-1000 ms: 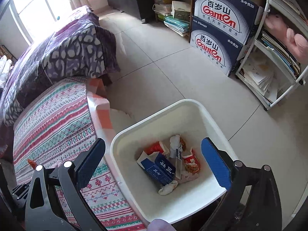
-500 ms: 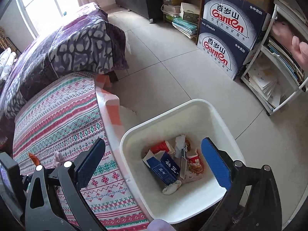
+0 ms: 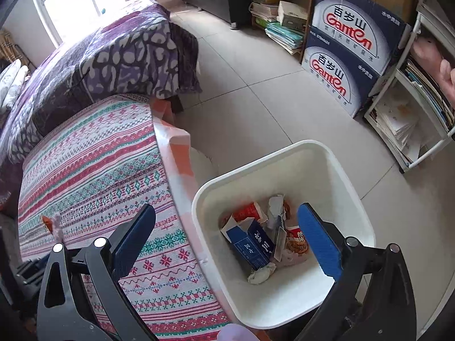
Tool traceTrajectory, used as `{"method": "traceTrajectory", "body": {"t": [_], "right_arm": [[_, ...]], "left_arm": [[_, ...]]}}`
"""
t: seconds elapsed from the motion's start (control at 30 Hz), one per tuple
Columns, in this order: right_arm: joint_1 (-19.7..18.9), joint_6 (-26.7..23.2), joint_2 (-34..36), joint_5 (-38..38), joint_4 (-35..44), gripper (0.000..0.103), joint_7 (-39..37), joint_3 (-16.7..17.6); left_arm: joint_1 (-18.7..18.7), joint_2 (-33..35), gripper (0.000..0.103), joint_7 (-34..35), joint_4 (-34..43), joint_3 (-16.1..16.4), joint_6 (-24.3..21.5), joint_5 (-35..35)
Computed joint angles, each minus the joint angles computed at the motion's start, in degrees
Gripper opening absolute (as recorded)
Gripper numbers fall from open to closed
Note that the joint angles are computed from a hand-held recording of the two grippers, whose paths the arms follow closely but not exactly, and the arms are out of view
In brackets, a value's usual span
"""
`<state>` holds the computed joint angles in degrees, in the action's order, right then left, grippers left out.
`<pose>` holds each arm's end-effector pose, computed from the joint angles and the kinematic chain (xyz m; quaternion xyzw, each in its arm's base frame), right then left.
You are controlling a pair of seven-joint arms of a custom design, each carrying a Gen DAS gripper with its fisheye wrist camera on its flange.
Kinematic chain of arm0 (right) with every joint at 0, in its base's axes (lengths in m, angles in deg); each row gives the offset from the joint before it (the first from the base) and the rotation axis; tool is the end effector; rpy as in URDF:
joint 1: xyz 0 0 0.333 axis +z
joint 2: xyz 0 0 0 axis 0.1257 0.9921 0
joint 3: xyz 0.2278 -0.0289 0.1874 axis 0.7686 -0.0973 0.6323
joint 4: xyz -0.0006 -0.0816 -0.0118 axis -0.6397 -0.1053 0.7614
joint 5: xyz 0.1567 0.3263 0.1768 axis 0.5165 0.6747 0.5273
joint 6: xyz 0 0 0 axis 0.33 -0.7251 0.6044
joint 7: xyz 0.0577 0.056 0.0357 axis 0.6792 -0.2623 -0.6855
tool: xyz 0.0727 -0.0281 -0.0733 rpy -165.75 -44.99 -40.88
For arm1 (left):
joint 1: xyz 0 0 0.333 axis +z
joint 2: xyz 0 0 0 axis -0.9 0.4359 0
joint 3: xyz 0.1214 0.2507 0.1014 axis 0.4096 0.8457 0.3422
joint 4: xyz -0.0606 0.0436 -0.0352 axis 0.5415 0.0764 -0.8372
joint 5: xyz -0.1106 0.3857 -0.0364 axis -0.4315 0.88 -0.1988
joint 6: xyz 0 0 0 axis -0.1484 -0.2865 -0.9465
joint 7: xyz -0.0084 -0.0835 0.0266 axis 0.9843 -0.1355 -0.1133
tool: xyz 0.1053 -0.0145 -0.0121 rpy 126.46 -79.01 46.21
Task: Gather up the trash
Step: 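Grasp the last orange peel with the right tool while the left tool lifts the strip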
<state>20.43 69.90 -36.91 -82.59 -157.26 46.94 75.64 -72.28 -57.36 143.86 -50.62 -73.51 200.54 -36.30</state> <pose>0.6433 0.1140 0.3997 -0.6338 0.7357 -0.1712 0.1667 0.6057 -0.1998 0.3858 -0.7113 0.6819 -0.1355 0.1038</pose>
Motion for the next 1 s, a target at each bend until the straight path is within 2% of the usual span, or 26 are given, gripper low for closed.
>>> {"method": "traceTrajectory", "body": {"t": [0.1,0.2,0.27,0.37,0.43,0.5,0.7,0.8,0.83,0.87,0.9,0.93,0.97,1.0], "right_arm": [[2.2,0.0,1.7,-4.3,0.8,0.096,-1.2,0.4],[4.1,0.1,3.5,-4.9,1.8,0.096,-3.4,1.6],[5.4,0.4,5.2,-3.2,3.3,0.096,-5.0,2.8],[5.9,-0.2,8.8,4.7,7.8,0.096,-10.9,6.5],[7.5,0.0,11.8,7.8,11.6,0.096,-13.3,7.7],[9.5,-0.4,14.9,9.3,15.6,0.096,-15.6,8.1],[16.9,-4.7,24.2,6.2,27.5,0.092,-19.0,5.4],[18.7,-6.8,27.7,4.8,31.6,0.078,-20.4,4.2],[19.0,-6.8,28.1,4.7,31.9,0.070,-20.6,4.0],[19.4,-4.2,27.3,4.4,30.1,0.064,-19.9,3.4],[19.4,-3.5,27.0,4.5,29.7,0.054,-20.0,3.5],[19.5,-3.6,26.9,4.5,29.7,0.033,-20.3,3.4],[20.0,-4.2,26.8,4.0,30.0,0.022,-19.9,2.9],[19.8,-4.4,26.4,4.3,29.9,0.022,-20.0,3.1]], "left_arm": [[1.4,-7.5,0.023,-5.3,-6.4,1.2,6.5,-1.4],[2.4,-13.8,0.023,-17.8,-10.8,2.6,8.9,6.6],[3.8,-16.7,0.023,-26.1,-12.3,2.5,8.8,11.9],[5.8,-20.9,0.023,-33.2,-15.3,2.9,10.3,13.1],[7.5,-23.5,0.023,-37.1,-17.1,2.7,10.4,14.7],[8.7,-25.6,0.023,-39.7,-18.4,2.7,11.0,15.2],[11.1,-30.5,0.024,-40.7,-22.3,3.2,12.2,14.1],[11.4,-30.5,0.024,-39.6,-22.9,3.7,12.1,12.7],[11.5,-30.5,0.024,-39.2,-23.0,3.7,11.9,12.5],[11.7,-30.4,0.024,-39.1,-22.9,3.6,11.5,12.5],[11.9,-30.5,0.024,-38.9,-23.2,3.6,11.5,12.6],[12.0,-30.5,0.024,-38.8,-23.4,3.6,11.6,12.5],[12.2,-30.6,0.024,-38.9,-23.6,3.6,11.6,12.4],[12.5,-30.8,0.024,-39.4,-23.9,3.4,11.8,12.7]]}}
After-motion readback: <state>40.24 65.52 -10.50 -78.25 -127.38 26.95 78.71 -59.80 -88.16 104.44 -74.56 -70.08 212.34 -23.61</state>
